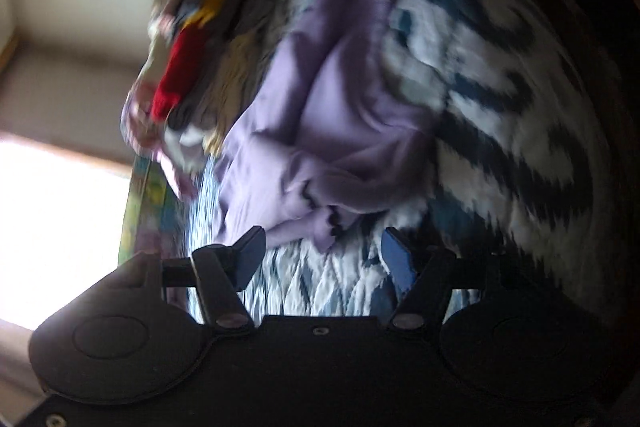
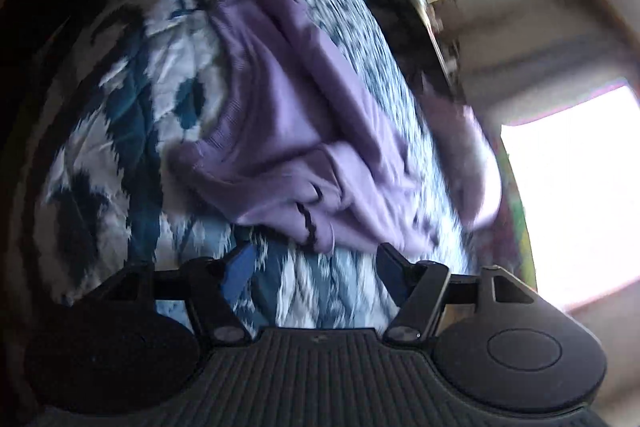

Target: Fold clothes

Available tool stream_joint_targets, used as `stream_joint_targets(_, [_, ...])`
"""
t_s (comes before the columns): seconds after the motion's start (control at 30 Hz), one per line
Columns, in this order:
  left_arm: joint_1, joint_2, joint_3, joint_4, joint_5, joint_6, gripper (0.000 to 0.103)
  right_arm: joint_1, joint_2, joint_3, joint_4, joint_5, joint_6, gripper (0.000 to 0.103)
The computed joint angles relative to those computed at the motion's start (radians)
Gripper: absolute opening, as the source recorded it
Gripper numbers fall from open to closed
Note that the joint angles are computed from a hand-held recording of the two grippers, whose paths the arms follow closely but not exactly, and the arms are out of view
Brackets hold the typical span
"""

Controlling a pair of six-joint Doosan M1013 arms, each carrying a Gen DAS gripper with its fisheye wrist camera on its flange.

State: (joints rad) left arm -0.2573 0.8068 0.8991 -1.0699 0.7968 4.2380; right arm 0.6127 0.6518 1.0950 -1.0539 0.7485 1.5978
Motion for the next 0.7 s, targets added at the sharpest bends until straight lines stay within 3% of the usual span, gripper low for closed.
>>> stream_joint_targets(0.1, [0.003,0.018,-0.015,-0.071,0.026,0.024,0.066,-0.002,-0.006,0.039,-0.056,-0.089,-0.05,0.081])
stream_joint_targets(0.17, [0.001,0.028,-0.02,-0.123,0.034,0.06,0.066,-0.003,-0.005,0.054,-0.141,-0.141,0.02,0.082])
stream_joint_targets(0.23, [-0.002,0.039,-0.028,-0.152,0.048,0.096,0.064,-0.006,0.001,0.058,-0.223,-0.168,0.1,0.082])
stream_joint_targets(0.43, [0.001,0.069,-0.051,-0.251,0.109,0.251,0.064,-0.024,-0.002,0.076,-0.296,-0.21,0.157,0.078])
stream_joint_targets(0.57, [-0.004,0.082,-0.059,-0.297,0.108,0.297,0.055,-0.026,0.013,0.075,-0.364,-0.223,0.174,0.059])
stream_joint_targets(0.6, [-0.006,0.084,-0.059,-0.289,0.102,0.303,0.043,-0.026,0.018,0.066,-0.344,-0.218,0.165,0.051])
stream_joint_targets(0.7, [-0.016,0.081,-0.049,-0.273,0.079,0.336,0.031,-0.022,0.032,0.034,-0.246,-0.191,0.093,0.035])
